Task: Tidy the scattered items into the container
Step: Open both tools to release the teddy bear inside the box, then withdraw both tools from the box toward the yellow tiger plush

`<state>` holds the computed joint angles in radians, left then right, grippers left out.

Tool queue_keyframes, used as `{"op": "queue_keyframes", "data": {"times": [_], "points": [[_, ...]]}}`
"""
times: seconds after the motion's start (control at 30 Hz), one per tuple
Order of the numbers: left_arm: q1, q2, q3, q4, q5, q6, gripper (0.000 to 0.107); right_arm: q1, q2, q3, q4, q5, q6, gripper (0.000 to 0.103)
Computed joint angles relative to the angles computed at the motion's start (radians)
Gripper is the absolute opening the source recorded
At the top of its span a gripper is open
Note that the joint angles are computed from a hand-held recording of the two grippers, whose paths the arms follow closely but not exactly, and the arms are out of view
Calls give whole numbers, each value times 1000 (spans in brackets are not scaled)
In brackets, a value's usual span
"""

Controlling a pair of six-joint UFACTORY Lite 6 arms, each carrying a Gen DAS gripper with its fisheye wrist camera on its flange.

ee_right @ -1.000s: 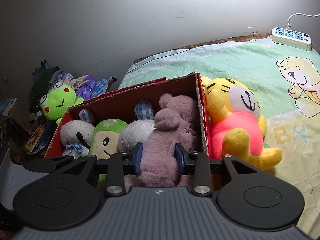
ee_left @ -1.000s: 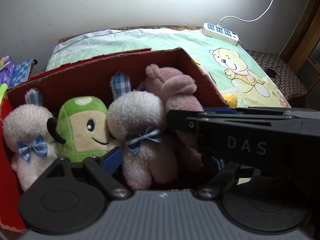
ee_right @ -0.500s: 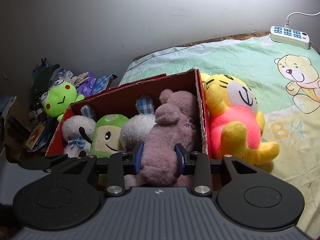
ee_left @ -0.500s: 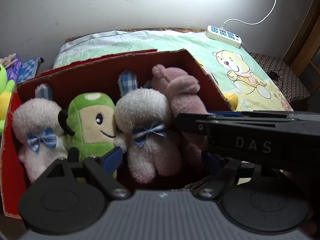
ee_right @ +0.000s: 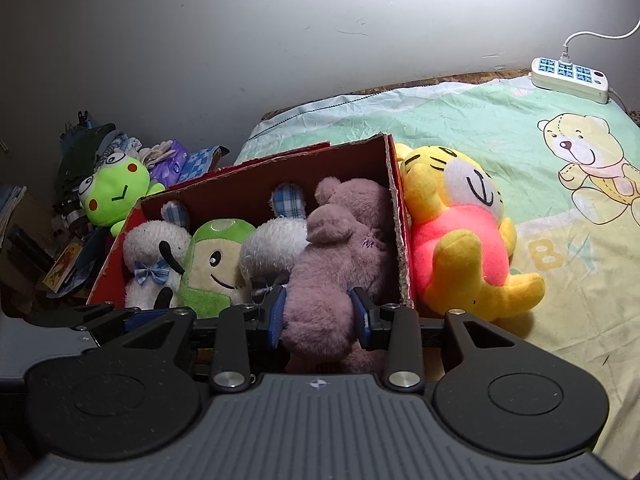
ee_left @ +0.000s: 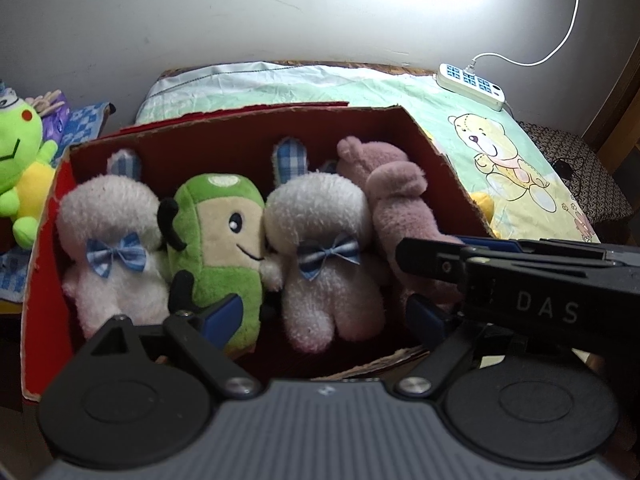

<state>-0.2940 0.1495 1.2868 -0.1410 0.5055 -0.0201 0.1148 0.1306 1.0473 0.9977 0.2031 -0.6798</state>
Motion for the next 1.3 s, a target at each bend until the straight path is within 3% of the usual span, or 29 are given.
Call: {"op": "queue_keyframes", "data": {"times": [0.33, 0.63, 1.13, 1.3], "points": [[-6, -53, -67, 72, -35, -115, 88, 16, -53, -49, -56, -30, 64, 39], [-55, -75, -78, 266, -28, -337, 88, -26, -81, -82, 160, 13, -177, 40], [-290, -4, 101, 649, 182, -848, 88, -282, -136, -75, 264, 299, -455, 42], [-378, 43, 166, 708, 214, -931, 88, -391, -126, -64, 249, 372, -494, 42]]}}
